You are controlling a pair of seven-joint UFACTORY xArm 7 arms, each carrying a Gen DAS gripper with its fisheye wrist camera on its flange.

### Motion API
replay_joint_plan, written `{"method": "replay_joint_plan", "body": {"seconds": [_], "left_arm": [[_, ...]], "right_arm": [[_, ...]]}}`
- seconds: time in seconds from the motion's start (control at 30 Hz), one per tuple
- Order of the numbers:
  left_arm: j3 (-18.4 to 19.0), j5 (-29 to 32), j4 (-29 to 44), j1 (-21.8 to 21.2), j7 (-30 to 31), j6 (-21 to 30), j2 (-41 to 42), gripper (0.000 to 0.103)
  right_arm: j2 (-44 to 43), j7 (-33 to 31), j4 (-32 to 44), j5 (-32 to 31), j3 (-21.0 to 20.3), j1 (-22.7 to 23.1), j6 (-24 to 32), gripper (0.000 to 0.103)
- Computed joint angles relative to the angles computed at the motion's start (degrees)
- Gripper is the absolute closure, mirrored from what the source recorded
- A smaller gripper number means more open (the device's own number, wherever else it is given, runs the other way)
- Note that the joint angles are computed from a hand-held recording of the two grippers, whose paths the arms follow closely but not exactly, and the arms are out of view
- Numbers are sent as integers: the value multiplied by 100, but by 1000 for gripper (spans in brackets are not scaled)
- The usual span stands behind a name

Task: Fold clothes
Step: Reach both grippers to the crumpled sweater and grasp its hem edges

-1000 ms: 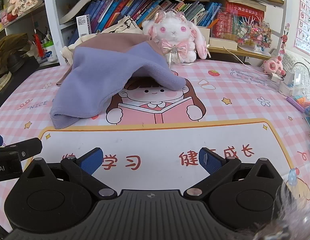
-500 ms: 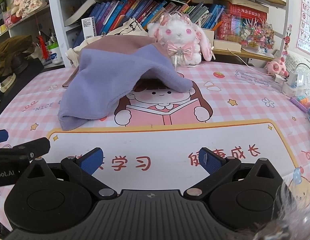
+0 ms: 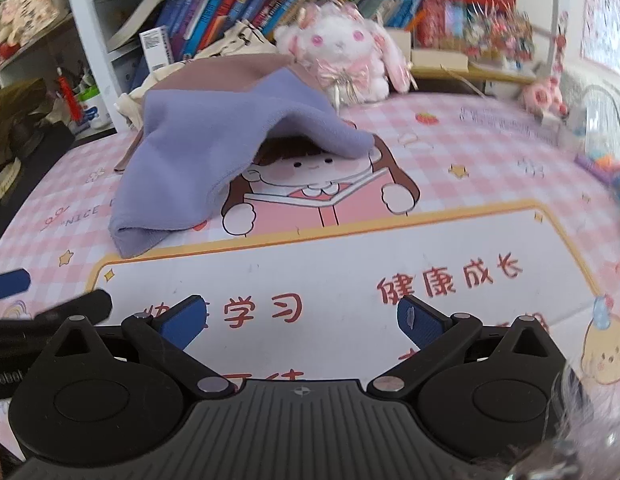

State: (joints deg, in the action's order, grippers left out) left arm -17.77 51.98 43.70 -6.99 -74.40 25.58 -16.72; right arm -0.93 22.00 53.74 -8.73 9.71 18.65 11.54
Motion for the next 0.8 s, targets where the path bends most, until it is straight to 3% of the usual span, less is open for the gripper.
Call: {"method": "replay_joint_plan", "body": {"seconds": [0.2,0.3,0.43,0.53,0.6,0.8], "left_arm": [[-53,400,265,-52,21,302,336,0],[18,649,448,-198,-10,494,517,0],[96,1001,862,-443,-183,775,909,0],[145,1281,1391,-694,-270,1209,1435,1],[212,1460,1868,-887,-285,1590,1899,1],[613,1777,3506,-1515,39,2527,3374,2]], "right_arm": [[154,-707,176,1124,-31,1,73,1],[285,-953,330,1352,-51,-48,50,1],[546,-2297,669,2655,90,-274,168,2],[814,-3429,1111,3835,212,-593,618,10],[1005,-3886,1431,4275,209,-773,1006,25],[1599,-4884,2359,5246,188,-1334,2046,25]]}}
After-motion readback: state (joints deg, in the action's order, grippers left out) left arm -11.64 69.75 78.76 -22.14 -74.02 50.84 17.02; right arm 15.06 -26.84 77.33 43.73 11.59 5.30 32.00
